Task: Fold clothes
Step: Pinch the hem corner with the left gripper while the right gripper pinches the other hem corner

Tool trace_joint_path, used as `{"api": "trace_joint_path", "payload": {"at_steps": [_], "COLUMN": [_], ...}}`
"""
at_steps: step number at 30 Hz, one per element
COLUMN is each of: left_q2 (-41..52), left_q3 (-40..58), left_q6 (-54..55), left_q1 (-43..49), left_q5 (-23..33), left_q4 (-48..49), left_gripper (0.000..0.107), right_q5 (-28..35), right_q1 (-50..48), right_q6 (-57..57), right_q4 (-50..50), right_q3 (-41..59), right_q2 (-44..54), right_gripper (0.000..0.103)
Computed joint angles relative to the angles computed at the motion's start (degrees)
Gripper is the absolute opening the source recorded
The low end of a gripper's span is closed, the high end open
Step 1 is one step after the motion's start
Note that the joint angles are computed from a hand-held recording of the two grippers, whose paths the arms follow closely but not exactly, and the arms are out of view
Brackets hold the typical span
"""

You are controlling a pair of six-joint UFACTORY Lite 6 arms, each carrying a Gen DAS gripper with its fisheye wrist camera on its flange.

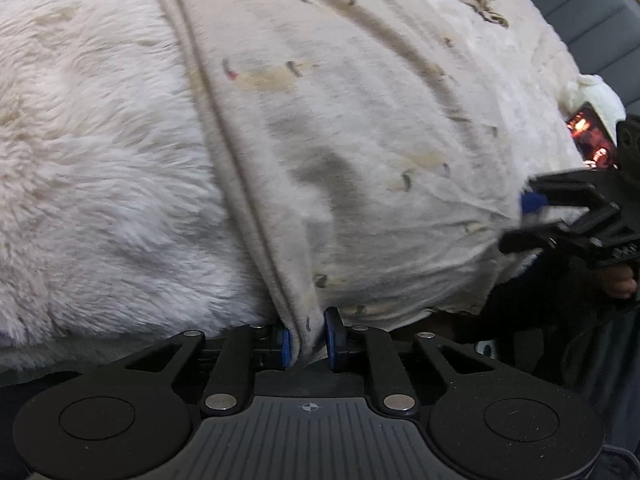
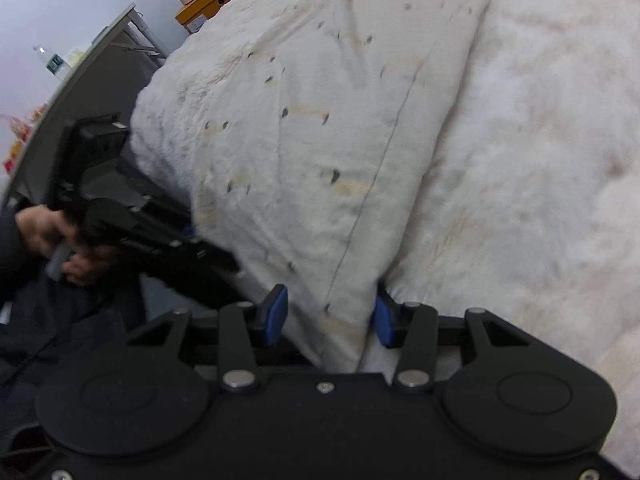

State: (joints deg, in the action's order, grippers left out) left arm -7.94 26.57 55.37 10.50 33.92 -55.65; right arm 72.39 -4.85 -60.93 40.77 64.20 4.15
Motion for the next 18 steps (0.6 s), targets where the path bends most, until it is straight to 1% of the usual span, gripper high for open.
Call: {"api": "trace_joint_path", "payload": {"at_steps": [2,6,10,11,13,14,16,18], "left_q2": [0.11,0.4,1.17,1.4,1.9,1.71,1.1,0.61], "left_q3": [0.1,0.34,0.76,0.86,1.09,1.04,1.13,1.93], "left_q6": [0.32,0.86,1.34,1.36,1.61,1.92,1.51,0.12], "left_q1": [0.15,-0.51,-1.51,-1.57,-1.68,-0.96,-1.12,-0.62], "left_q5": [-0.05,-0.67,-1.43,-1.44,-1.28,-0.81,0.04,1.7], "left_q4": [-0.04,0.1,0.36,0.37,0.24,0.63,1.7,4.44], "left_gripper": [0.017,0.016,0.011,0.008,0.006,0.005,0.004,0.004], "right_q5": [-0.05,-2.26,-3.13,-3.03,-2.47,-2.42,-1.05,1.58], "right_q1": [0.74,3.27,3.41,3.23,2.96,2.91,2.39,1.43], "right_q6": [0.28,0.97,1.51,1.6,1.98,1.96,1.65,1.26], "right_q4": [-1.21,-3.2,-2.88,-2.8,-2.59,-2.6,-2.59,-2.29], "right_q3": [-0.09,-0.45,-0.52,-0.42,0.02,0.08,-0.09,0.25], "right_q2": [0.76,2.53,3.87,4.17,4.8,4.82,4.05,3.39], "right_gripper": [0.029,0.025,0.019,0.017,0.014,0.007,0.004,0.004]}}
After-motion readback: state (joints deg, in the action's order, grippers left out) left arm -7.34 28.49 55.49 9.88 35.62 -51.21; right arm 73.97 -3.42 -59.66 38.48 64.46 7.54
